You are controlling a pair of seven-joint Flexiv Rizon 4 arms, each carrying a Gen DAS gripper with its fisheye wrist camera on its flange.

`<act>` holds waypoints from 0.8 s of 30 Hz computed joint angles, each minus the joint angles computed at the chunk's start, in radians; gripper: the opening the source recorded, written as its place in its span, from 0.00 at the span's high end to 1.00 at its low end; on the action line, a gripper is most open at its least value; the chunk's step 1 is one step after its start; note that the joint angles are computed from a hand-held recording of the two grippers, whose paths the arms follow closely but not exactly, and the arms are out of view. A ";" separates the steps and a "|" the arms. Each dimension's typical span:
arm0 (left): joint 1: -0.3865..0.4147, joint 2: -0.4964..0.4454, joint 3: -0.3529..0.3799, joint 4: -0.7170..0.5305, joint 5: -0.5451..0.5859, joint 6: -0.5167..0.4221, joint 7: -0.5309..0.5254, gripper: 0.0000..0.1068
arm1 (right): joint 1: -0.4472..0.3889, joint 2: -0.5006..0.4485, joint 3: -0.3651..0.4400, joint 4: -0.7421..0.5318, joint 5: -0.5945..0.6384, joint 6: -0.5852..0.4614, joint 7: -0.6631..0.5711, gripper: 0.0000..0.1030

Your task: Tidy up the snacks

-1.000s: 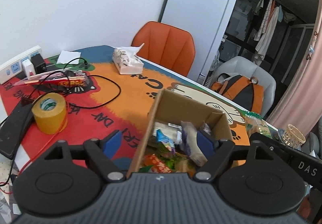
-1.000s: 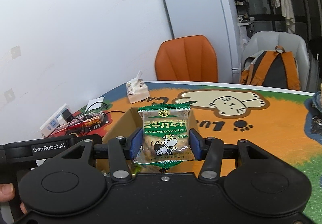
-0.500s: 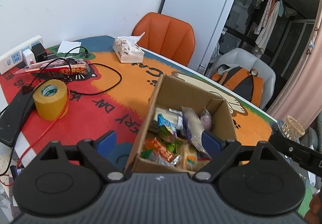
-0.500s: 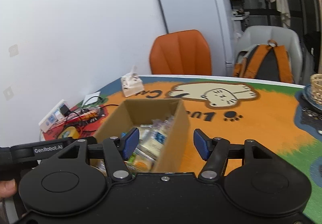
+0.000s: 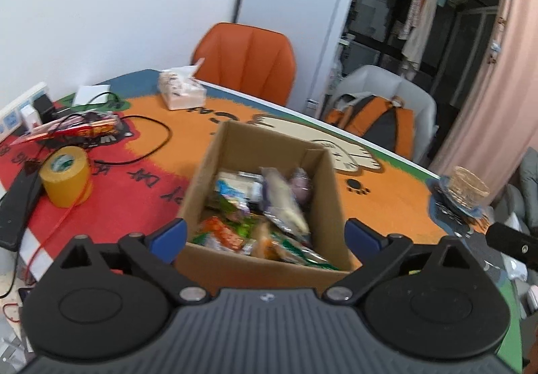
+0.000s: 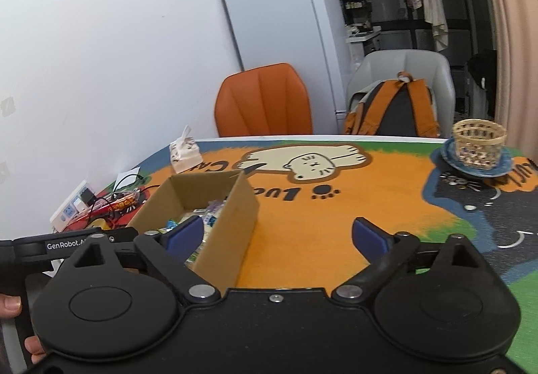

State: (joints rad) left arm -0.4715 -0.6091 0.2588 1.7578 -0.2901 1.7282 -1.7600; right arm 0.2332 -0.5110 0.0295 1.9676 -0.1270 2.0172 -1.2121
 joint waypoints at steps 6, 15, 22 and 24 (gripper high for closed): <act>-0.005 0.028 -0.019 0.009 0.030 -0.024 0.007 0.06 | -0.055 0.042 0.027 0.052 -0.021 0.023 0.006 0.00; -0.070 0.081 0.026 0.033 0.073 -0.026 0.018 0.04 | -0.105 0.108 0.040 0.106 -0.033 0.023 0.019 0.00; -0.124 0.120 0.081 0.058 0.107 -0.034 -0.004 0.04 | -0.143 0.147 0.060 0.147 -0.081 0.016 0.014 0.00; -0.153 0.127 0.115 0.065 0.120 -0.037 -0.015 0.04 | -0.174 0.155 0.081 0.158 -0.112 0.017 0.031 0.00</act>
